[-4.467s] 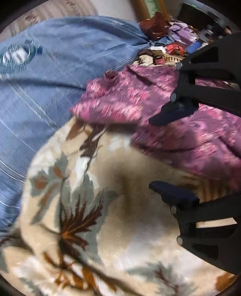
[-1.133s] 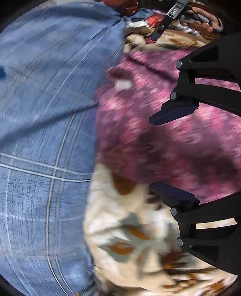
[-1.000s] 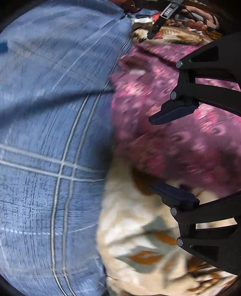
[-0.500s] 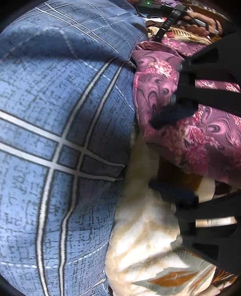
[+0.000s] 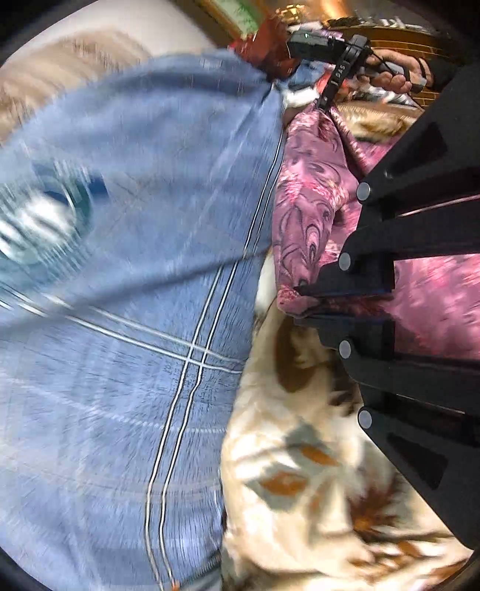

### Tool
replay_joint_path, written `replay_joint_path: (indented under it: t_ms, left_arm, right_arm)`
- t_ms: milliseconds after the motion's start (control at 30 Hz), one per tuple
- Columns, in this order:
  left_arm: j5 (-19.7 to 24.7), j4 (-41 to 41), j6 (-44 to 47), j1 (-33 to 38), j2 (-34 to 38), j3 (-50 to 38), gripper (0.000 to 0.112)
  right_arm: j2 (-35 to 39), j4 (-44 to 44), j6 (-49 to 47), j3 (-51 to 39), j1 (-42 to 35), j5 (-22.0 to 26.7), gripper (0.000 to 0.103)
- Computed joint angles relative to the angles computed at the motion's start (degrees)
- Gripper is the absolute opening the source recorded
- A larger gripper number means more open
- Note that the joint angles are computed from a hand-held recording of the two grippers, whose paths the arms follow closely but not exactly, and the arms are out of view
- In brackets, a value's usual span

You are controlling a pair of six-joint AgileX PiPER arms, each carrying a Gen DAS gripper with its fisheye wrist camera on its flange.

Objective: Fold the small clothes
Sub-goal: 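Grasp the hem with both tools and lift it toward the collar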

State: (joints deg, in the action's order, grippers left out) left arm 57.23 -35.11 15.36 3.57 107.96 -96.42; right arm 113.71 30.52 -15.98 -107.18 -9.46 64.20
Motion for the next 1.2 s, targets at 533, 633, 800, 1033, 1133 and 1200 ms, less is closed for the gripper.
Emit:
replay_joint_path:
  t_ms: [533,633,800,1033,1133,1200]
  left_arm:
    - [10.0,-5.4,16.4,16.9,-46.0,46.3,0.005]
    - [6.1,-3.6,16.8,16.7,-47.6,56.6,0.005]
    - [4.3,-7.4,21.9,21.8,-47.5,66.6,0.005]
    - [9.0,-5.6,19.9,21.8,-56.7,66.7,0.005]
    - [2.2,-0.5,14.3,14.2,-56.6,68.7,0.006]
    - [-2.3,2.5,11.0,10.2,-54.0,70.5,0.007]
  right_arm:
    - [-52.3,8.0,-18.7,56.7,-10.9,2.6,0.007]
    - [-55.9,7.2,-20.1,67.9,-12.2,-1.1,0.007]
    - [-56.5,9.2,-21.4,79.0,-14.7,-7.5,0.007]
    - [-66.5,6.2,-21.3,76.2,-22.9,2.4,0.007]
    - [-67.7,2.5,-17.6,77.1,-19.8,1.6,0.007]
    - [-66.3,-0.9,-12.5,79.6,-13.6,-3.0,0.008]
